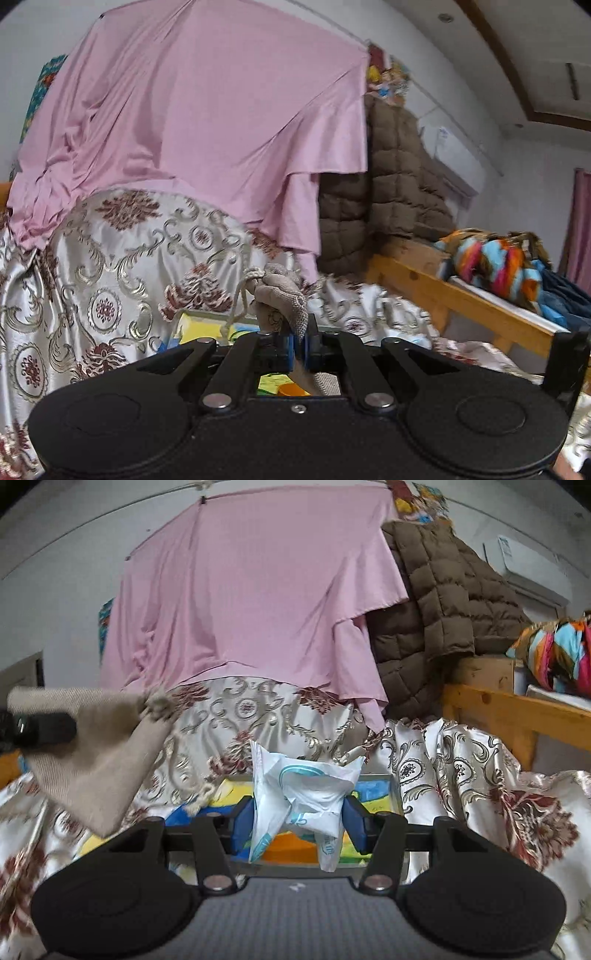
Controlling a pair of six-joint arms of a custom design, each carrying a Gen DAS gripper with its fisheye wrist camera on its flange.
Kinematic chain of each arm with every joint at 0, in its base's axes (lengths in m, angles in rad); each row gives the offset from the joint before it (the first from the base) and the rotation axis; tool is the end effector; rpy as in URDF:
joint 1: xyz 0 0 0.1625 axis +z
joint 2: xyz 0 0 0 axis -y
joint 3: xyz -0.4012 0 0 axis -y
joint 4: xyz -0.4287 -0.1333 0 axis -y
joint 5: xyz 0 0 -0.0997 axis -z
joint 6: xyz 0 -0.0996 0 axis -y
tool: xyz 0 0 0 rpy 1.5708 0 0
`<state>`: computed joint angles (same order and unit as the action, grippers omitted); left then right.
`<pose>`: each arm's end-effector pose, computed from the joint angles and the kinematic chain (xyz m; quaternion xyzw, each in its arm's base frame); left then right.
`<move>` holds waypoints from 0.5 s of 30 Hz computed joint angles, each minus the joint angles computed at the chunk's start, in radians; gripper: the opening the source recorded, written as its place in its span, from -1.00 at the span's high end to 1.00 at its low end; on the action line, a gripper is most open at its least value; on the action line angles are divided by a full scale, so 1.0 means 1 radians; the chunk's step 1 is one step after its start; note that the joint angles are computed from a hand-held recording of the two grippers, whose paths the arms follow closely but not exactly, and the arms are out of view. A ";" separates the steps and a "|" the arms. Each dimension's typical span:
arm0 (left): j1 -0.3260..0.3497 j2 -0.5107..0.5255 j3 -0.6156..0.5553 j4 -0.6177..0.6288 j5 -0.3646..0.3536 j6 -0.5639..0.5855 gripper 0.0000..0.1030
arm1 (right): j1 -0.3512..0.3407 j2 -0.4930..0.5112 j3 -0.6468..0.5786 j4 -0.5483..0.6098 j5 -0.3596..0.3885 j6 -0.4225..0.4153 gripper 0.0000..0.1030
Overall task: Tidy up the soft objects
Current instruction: 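Carry the mask and beige cloth with both tools toward the frog-picture tray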
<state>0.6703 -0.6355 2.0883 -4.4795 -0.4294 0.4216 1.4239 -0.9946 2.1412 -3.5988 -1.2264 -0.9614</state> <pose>-0.1947 -0.4400 0.0692 0.1020 0.7166 -0.6396 0.2590 0.0874 -0.5495 0.1255 0.4201 -0.7892 0.4389 0.0894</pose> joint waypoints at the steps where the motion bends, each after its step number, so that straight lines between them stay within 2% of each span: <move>1: 0.024 0.000 -0.013 0.019 -0.012 -0.013 0.92 | 0.011 0.015 -0.030 0.012 -0.020 0.022 -0.10; 7: 0.156 0.014 -0.101 0.123 -0.063 -0.049 0.92 | 0.045 0.100 -0.190 0.118 -0.131 0.138 -0.10; 10: 0.212 0.028 -0.140 0.172 -0.114 -0.082 0.92 | 0.061 0.148 -0.272 0.175 -0.197 0.204 -0.10; 12: 0.243 0.044 -0.169 0.190 -0.144 -0.088 0.92 | 0.066 0.169 -0.318 0.224 -0.223 0.251 -0.10; 15: 0.280 0.067 -0.214 0.218 -0.168 -0.108 0.92 | 0.073 0.198 -0.368 0.264 -0.272 0.279 -0.10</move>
<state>0.9503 -0.5681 1.8746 -4.2616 -0.5972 0.3133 1.4966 -0.7965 1.7727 -3.3346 -1.4985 -0.6826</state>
